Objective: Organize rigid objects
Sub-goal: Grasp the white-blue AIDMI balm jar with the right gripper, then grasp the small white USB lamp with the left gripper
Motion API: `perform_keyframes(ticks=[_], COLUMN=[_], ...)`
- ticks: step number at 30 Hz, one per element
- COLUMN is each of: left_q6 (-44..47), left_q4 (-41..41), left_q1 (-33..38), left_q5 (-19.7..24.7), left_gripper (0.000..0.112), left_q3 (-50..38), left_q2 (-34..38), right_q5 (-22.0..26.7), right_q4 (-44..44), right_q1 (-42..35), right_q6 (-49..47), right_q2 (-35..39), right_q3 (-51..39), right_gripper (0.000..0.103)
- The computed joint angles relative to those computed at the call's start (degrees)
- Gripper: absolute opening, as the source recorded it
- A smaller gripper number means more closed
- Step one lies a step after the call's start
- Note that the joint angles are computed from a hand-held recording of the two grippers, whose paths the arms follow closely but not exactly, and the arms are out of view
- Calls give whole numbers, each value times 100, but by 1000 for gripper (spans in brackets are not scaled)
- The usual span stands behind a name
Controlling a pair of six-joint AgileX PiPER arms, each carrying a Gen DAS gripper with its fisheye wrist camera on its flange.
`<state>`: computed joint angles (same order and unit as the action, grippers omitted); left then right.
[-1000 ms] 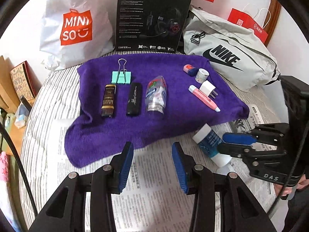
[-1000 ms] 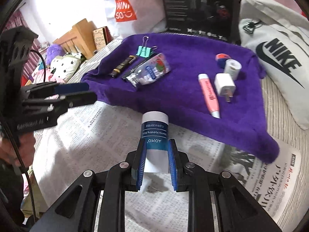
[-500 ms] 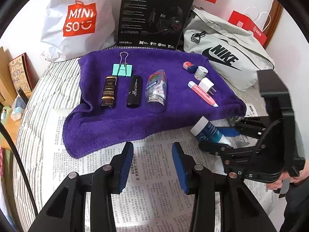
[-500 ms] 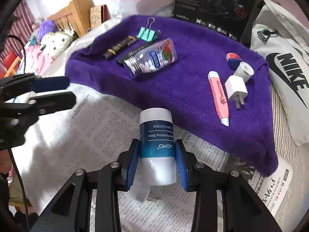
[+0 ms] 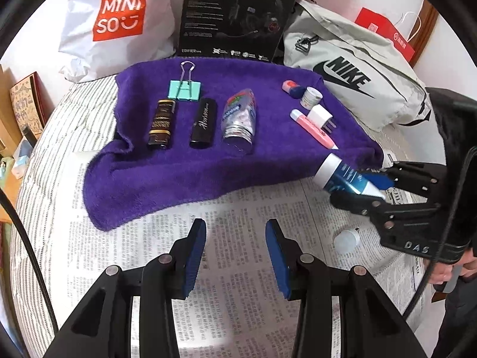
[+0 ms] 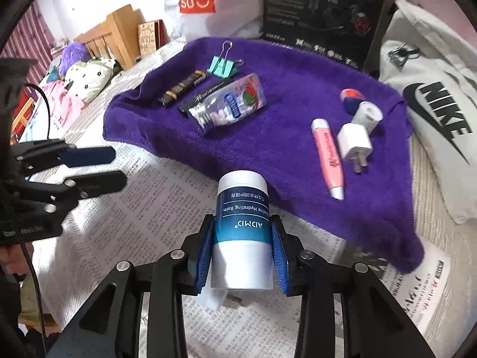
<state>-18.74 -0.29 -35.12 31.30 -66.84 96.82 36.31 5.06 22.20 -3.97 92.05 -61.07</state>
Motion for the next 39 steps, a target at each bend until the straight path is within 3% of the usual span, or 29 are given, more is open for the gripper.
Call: perform_keyframes(ticks=[13, 17, 28, 34, 39], left_q6=[-139, -280, -342, -140, -15], left_q4=[33, 143, 247, 94, 105], left_q1=[-644, -930, -1265, -1219, -1249], left_q5=[169, 268, 373, 214, 224], left_gripper=[40, 40, 40, 40, 40], left_q3=[-447, -663, -865, -728, -747], left_q2=[256, 390, 660, 668, 679], right_q5=[-261, -378, -910, -1132, -1336], right_q4=[-127, 306, 1009, 1461, 1006], right_q1=[-742, -1236, -1793, -1901, -1698], right_q6=[92, -285, -796, -1162, -624], right_q2=[-1255, -1513, -1618, -1696, -1710], right_q3=[1314, 1730, 2382, 2580, 2657], right_gripper=[36, 36, 36, 37, 37])
